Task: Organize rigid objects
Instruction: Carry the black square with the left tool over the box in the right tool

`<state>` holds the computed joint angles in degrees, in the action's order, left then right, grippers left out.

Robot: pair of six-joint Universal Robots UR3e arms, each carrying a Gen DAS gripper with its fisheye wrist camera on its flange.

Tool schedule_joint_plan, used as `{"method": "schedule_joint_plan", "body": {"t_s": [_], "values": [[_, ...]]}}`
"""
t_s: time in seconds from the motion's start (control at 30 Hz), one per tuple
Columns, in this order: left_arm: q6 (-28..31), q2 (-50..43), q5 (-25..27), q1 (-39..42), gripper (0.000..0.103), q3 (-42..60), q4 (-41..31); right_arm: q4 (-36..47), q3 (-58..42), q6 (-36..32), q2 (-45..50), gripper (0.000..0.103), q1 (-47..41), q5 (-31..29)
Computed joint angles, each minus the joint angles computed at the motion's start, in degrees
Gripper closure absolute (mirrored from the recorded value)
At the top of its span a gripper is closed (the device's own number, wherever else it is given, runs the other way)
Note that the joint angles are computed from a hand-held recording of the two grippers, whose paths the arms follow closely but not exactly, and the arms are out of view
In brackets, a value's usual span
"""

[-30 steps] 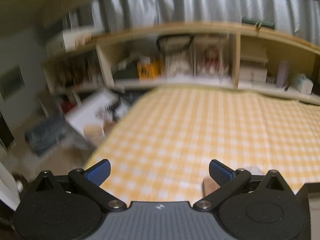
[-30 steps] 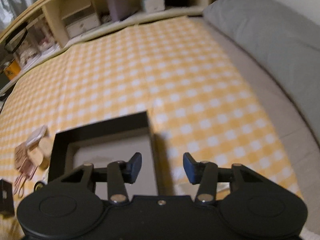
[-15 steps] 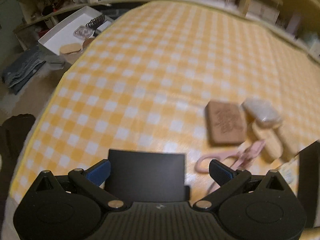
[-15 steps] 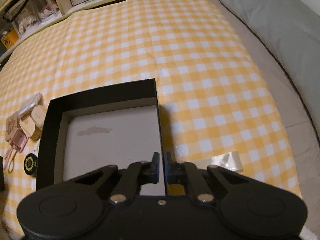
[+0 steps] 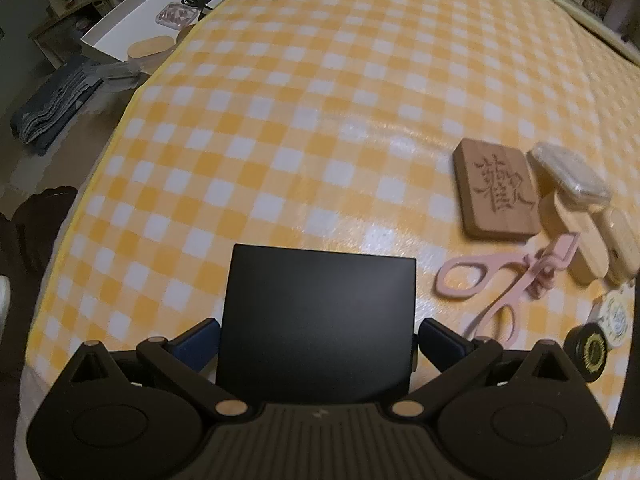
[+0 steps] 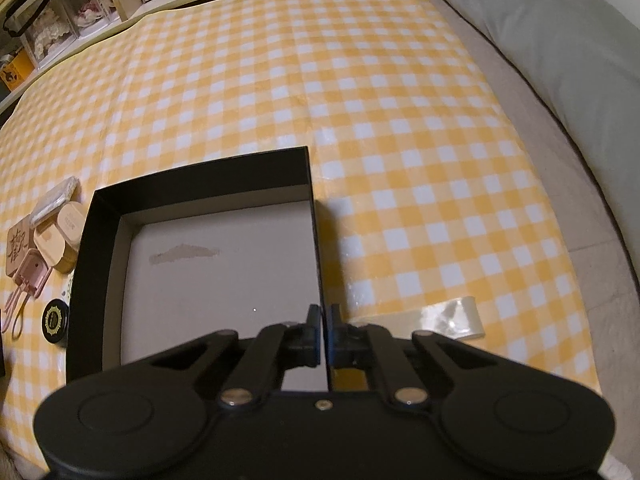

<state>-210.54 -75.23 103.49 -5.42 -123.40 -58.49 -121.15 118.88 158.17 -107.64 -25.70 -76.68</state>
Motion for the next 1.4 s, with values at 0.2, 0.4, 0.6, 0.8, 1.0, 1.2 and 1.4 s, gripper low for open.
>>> {"method": "schedule_joint_plan", "body": {"t_s": [0.2,0.4,0.6,0.8,1.0,1.2,1.4], "values": [[-0.33,0.17,-0.69,0.53,0.004,0.59,-2.10,-0.22,-0.06,-0.07,0.34,0.099,-0.02,-0.06],[-0.26,2.32,-1.58,0.53,0.004,0.52,-0.51,-0.15,-0.12,0.08,0.35,0.099,0.15,-0.20],[-5.29,2.37,-2.41,-3.29,0.004,4.90,0.71,-0.32,-0.01,0.06,0.40,0.099,0.10,-0.08],[-8.45,-5.59,-6.80,-12.23,0.004,17.14,3.74,-0.22,-0.06,0.01,0.36,0.099,0.06,-0.03],[-9.61,-21.02,-10.96,-20.40,0.004,34.42,8.35,0.15,-0.42,0.06,0.46,0.100,0.29,-0.19],[-12.67,-41.29,-12.42,-26.86,0.004,59.03,4.08,0.18,0.15,-1.03,0.22,0.100,-0.30,0.98],[-12.12,-59.80,-12.23,-29.83,0.004,83.43,-5.61,3.22,-0.01,-3.49,-0.87,0.100,-3.22,3.88]]}}
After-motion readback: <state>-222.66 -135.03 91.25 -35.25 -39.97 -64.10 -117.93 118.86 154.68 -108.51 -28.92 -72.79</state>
